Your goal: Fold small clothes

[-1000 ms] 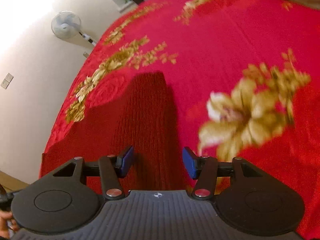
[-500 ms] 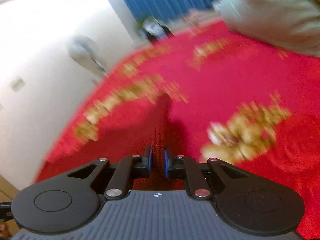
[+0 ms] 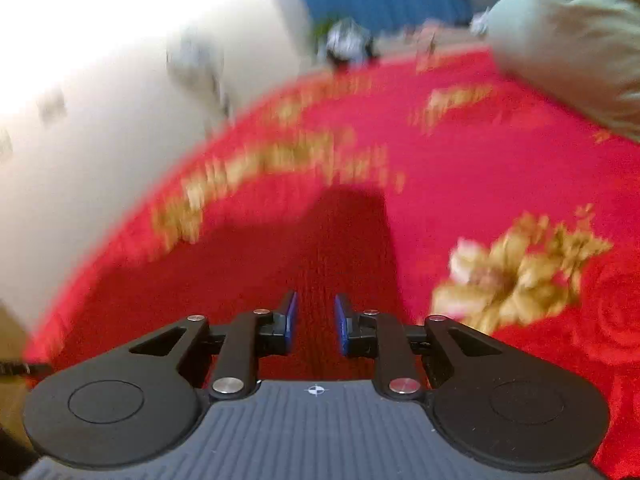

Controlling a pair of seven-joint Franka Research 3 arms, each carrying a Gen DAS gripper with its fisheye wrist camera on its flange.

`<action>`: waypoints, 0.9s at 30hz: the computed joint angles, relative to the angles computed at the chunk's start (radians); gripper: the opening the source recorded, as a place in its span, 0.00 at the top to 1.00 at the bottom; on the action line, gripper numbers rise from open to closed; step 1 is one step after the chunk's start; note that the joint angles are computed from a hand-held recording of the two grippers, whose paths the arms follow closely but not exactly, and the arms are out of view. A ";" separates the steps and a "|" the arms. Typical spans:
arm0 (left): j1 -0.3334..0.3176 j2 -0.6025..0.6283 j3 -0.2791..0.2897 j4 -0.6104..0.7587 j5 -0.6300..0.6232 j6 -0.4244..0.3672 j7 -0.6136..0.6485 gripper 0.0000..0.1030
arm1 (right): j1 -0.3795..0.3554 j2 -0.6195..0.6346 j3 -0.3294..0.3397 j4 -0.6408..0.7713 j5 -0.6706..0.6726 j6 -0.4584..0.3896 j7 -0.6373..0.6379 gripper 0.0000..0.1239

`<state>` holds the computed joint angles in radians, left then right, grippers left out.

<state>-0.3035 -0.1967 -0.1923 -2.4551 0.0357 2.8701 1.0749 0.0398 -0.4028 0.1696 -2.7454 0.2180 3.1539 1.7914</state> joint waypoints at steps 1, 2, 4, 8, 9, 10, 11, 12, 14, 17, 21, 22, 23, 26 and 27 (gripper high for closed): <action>0.002 0.014 -0.003 0.016 0.006 -0.042 -0.003 0.78 | -0.064 0.020 0.052 0.021 -0.046 -0.069 0.034 0.83; 0.002 0.016 -0.005 0.017 0.002 -0.042 -0.007 0.77 | -0.093 0.031 0.084 0.029 -0.022 -0.087 0.026 0.84; 0.007 0.003 -0.010 0.008 0.017 -0.016 -0.010 0.73 | -0.081 0.021 0.074 0.028 -0.067 -0.071 0.079 0.83; 0.004 -0.013 -0.016 -0.006 0.034 -0.015 -0.026 0.72 | -0.180 -0.020 0.188 -0.005 -0.151 0.013 0.126 0.79; 0.006 -0.007 -0.018 0.004 0.041 -0.020 -0.033 0.72 | -0.186 -0.021 0.194 -0.011 -0.157 0.031 0.123 0.78; 0.006 -0.008 -0.020 0.005 0.046 -0.023 -0.039 0.72 | -0.179 -0.023 0.189 -0.016 -0.156 0.045 0.116 0.76; 0.007 -0.007 -0.020 0.006 0.051 -0.024 -0.042 0.72 | -0.178 -0.028 0.194 -0.017 -0.150 0.048 0.113 0.73; 0.009 -0.008 -0.023 0.006 0.058 -0.026 -0.050 0.72 | -0.182 -0.019 0.195 -0.015 -0.147 0.056 0.107 0.72; 0.011 0.005 -0.021 0.016 0.067 -0.025 -0.053 0.71 | -0.204 0.007 0.204 0.006 -0.145 0.044 0.094 0.72; 0.011 0.014 -0.017 0.022 0.070 -0.023 -0.047 0.71 | -0.231 0.009 0.232 0.016 -0.155 0.004 0.112 0.71; 0.011 0.013 -0.017 0.020 0.068 -0.022 -0.044 0.70 | -0.227 0.005 0.224 0.013 -0.180 0.000 0.133 0.71; 0.012 0.012 -0.018 0.020 0.069 -0.022 -0.046 0.70 | -0.226 0.005 0.222 0.013 -0.184 0.000 0.137 0.71; 0.012 0.012 -0.018 0.020 0.071 -0.023 -0.047 0.70 | -0.223 0.003 0.219 0.012 -0.186 -0.001 0.141 0.71; 0.012 0.011 -0.018 0.017 0.071 -0.018 -0.051 0.70 | -0.219 0.001 0.213 0.011 -0.191 0.001 0.152 0.71; 0.012 0.008 -0.016 0.013 0.065 -0.011 -0.052 0.70 | -0.211 0.003 0.203 0.012 -0.191 0.000 0.150 0.71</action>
<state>-0.2920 -0.1889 -0.2083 -2.4422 0.1009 2.8592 1.0225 -0.1716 -0.3995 0.3726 -2.7338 0.0268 3.1541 1.9410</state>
